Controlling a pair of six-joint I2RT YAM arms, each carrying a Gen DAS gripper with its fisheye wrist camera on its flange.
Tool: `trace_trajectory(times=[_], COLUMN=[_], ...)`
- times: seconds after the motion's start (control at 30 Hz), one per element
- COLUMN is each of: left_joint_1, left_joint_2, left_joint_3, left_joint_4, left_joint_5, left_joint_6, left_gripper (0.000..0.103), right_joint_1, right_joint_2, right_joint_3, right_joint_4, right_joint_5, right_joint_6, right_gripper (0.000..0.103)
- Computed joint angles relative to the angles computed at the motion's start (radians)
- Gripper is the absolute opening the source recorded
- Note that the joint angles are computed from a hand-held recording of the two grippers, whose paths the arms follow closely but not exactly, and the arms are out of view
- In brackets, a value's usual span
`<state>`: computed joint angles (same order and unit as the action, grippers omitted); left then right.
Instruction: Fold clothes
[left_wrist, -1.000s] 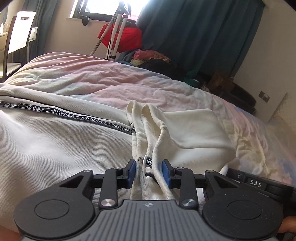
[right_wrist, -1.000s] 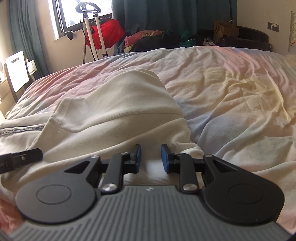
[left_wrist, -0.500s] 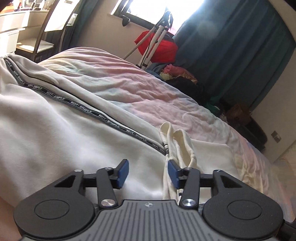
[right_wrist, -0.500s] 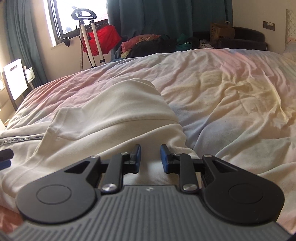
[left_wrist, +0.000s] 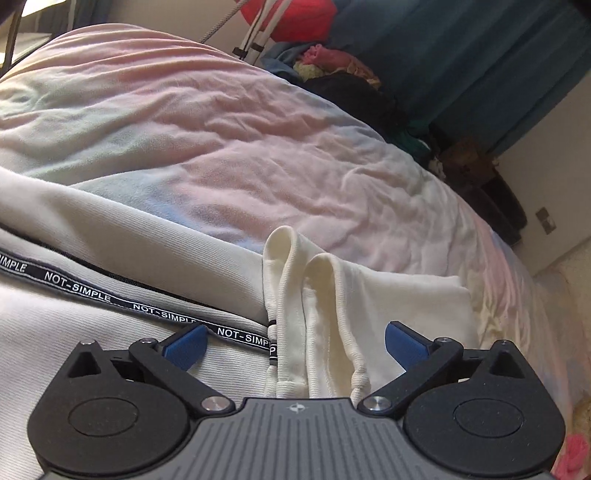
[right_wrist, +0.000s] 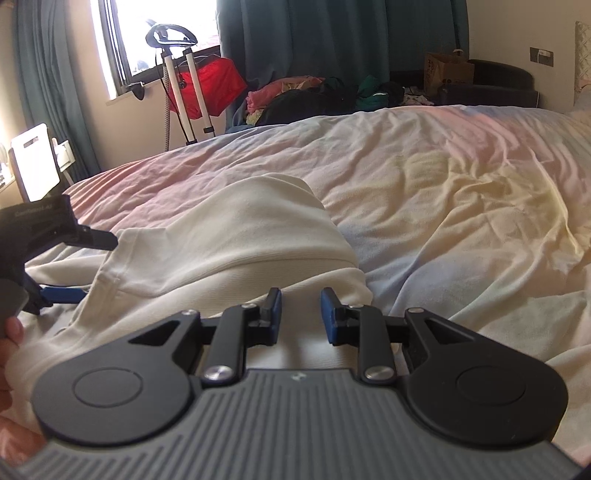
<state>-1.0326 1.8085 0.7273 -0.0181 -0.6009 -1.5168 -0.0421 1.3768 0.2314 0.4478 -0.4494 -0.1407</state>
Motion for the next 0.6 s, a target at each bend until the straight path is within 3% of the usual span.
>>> trace_trajectory(times=[0.13, 0.2, 0.23, 0.33, 0.43, 0.5, 0.6], left_joint_1=[-0.038, -0.058, -0.063, -0.047, -0.020, -0.024, -0.048], left_joint_2=[0.055, 0.043, 0.051, 0.082, 0.082, 0.100, 0.151], left_joint_3=[0.157, 0.168, 0.191, 0.235, 0.180, 0.197, 0.289], left_joint_4=[-0.251, -0.245, -0.267, -0.307, -0.203, -0.221, -0.359], left_joint_5=[-0.022, -0.032, -0.037, -0.024, 0.012, 0.007, -0.039], left_joint_6=[0.080, 0.136, 0.143, 0.139, 0.102, 0.098, 0.126], left_gripper=[0.079, 0.058, 0.059, 0.080, 0.082, 0.057, 0.038], right_joint_1=[0.009, 0.005, 0.000, -0.019, -0.030, -0.031, -0.024], right_joint_2=[0.018, 0.016, 0.013, 0.001, -0.008, -0.007, 0.030], right_joint_3=[0.008, 0.012, 0.015, 0.020, 0.020, 0.018, 0.027], right_joint_4=[0.021, 0.011, 0.003, -0.022, -0.030, -0.024, 0.004], right_joint_5=[0.000, -0.004, -0.008, -0.027, -0.038, -0.039, -0.030], right_joint_6=[0.018, 0.022, 0.024, 0.031, 0.032, 0.029, 0.025], right_gripper=[0.028, 0.028, 0.028, 0.028, 0.028, 0.028, 0.028])
